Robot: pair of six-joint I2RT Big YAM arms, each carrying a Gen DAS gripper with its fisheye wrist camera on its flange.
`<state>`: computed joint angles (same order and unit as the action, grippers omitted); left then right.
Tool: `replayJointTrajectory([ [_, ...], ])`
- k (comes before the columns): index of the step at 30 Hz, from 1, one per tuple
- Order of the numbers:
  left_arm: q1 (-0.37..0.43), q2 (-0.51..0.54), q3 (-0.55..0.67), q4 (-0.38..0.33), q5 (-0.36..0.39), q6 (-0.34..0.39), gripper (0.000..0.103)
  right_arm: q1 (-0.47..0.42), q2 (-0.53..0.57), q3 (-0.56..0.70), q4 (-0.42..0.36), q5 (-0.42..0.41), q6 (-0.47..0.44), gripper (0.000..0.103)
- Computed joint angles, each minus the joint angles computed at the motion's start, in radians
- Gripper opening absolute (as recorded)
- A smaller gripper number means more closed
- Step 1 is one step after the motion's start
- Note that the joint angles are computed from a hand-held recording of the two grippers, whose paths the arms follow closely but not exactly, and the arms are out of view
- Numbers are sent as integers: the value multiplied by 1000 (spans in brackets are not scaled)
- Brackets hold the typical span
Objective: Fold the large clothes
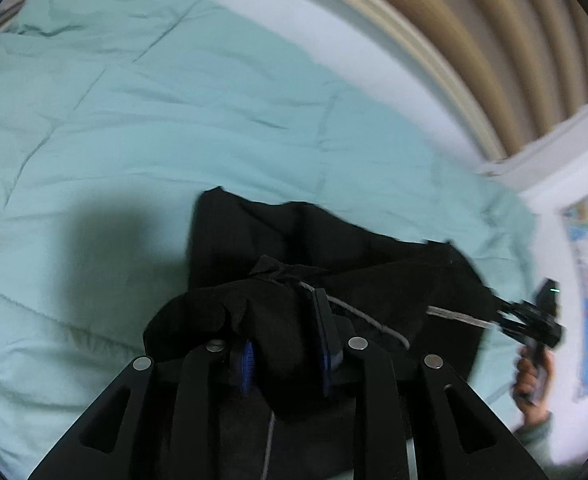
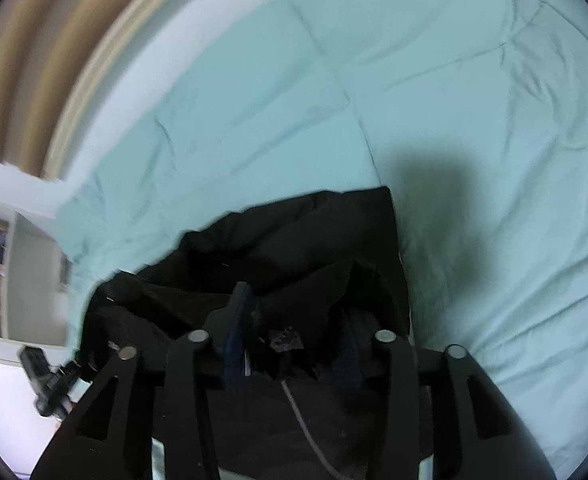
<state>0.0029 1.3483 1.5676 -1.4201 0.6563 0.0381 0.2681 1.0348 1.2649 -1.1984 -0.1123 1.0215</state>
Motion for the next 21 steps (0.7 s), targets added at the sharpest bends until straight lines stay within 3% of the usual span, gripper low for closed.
replayJointTrajectory([
  [2, 43, -9, 19, -74, 68, 63, 27, 20, -18, 24, -19, 40, 23, 56],
  [4, 66, -27, 27, -133, 97, 122, 28, 42, -33, 67, -87, 123, -1, 65],
  [7, 62, -53, 25, -167, 75, 173, 28, 78, -18, 107, -159, 206, -42, 77],
  [10, 59, -80, 23, -146, 60, 178, 34, 105, -8, 99, -181, 216, -63, 77],
  [13, 92, -97, 37, -102, 111, 140, 58, 149, 24, 94, -178, 245, -83, 77],
  [14, 102, -108, 37, -77, 104, 122, 71, 167, 40, 100, -180, 257, -92, 77],
  [15, 102, -117, 34, -50, 77, 109, 78, 178, 49, 100, -179, 264, -112, 77],
  [21, -24, -79, -39, 39, -209, 114, 78, 222, 114, 71, -146, 325, -231, 77],
])
